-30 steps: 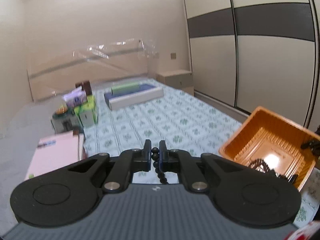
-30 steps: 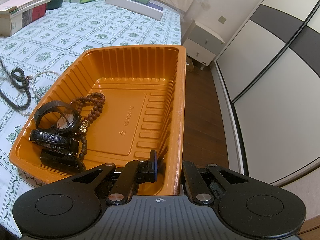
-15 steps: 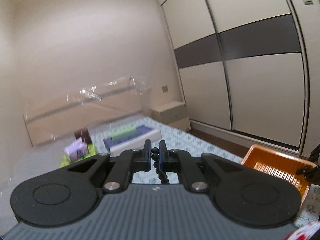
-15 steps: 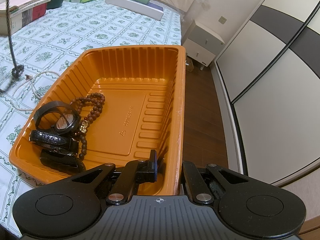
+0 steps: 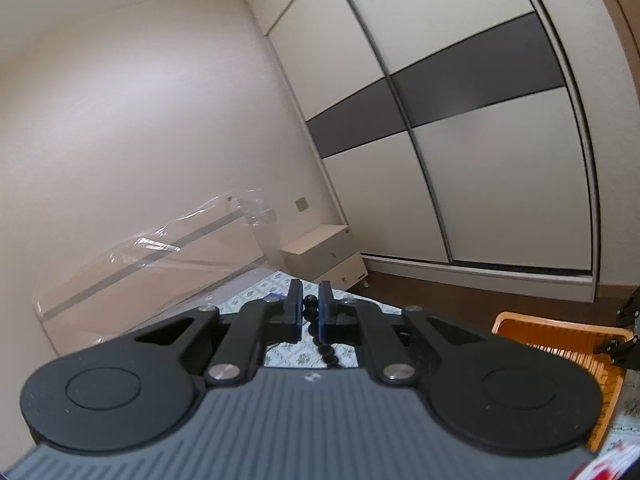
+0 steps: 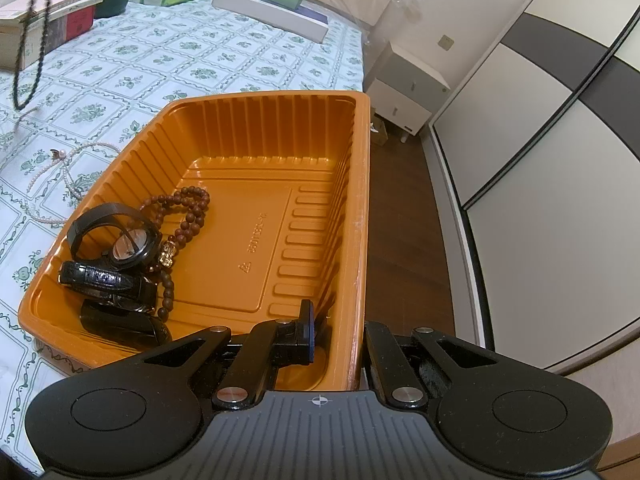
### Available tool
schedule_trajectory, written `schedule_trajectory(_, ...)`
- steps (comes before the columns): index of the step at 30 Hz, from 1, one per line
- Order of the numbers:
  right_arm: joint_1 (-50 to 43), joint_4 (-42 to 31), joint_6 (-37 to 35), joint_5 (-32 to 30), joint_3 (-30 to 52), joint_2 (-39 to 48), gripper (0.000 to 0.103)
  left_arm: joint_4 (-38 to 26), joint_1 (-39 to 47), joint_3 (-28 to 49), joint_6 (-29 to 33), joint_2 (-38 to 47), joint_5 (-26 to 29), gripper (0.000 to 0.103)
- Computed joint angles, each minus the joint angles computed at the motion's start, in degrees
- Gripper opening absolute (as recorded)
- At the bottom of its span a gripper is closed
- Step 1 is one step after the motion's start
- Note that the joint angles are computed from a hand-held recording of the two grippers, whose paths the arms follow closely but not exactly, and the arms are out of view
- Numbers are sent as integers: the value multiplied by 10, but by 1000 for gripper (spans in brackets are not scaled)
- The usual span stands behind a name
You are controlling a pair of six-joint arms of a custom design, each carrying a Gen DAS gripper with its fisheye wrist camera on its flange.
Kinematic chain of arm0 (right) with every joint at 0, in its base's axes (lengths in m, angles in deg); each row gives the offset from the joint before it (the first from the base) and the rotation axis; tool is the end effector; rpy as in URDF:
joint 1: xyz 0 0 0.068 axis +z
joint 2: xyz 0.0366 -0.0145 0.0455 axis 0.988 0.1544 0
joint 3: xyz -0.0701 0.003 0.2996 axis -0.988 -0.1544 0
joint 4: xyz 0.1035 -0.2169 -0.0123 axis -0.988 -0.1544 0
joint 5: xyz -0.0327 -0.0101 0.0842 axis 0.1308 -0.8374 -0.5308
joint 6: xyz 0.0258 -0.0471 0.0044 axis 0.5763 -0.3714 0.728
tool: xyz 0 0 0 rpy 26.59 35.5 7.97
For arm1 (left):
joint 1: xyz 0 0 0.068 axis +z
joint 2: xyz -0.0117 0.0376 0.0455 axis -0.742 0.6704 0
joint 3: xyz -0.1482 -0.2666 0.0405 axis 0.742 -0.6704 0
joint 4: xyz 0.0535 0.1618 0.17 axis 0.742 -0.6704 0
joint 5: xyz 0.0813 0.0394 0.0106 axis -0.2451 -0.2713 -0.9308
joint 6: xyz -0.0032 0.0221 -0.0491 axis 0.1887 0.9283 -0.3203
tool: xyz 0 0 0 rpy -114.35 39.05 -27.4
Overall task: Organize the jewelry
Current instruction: 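Carry the dangling necklace with the left gripper over the tray and release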
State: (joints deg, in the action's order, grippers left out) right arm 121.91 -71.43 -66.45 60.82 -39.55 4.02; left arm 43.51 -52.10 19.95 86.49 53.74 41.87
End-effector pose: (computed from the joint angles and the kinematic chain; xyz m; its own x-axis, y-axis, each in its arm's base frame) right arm 0.1953 0.1451 0.1578 -0.6639 -0.4746 -0.5779 -0.3038 0.8774 -0.3714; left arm 0.2064 -0.0232 0.4095 -0.0454 0.4535 -0.8901 0.3522 0.8411 0.4106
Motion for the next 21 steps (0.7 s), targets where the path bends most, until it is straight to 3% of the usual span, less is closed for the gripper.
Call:
schedule_trajectory(14,0,4,2,-1,-3,1,6,-7,-192,149,-9,120,-83,6)
schedule_trajectory(21,0,2,0,-3,-1,0,6,1,-271,164,-8,188,-111,6)
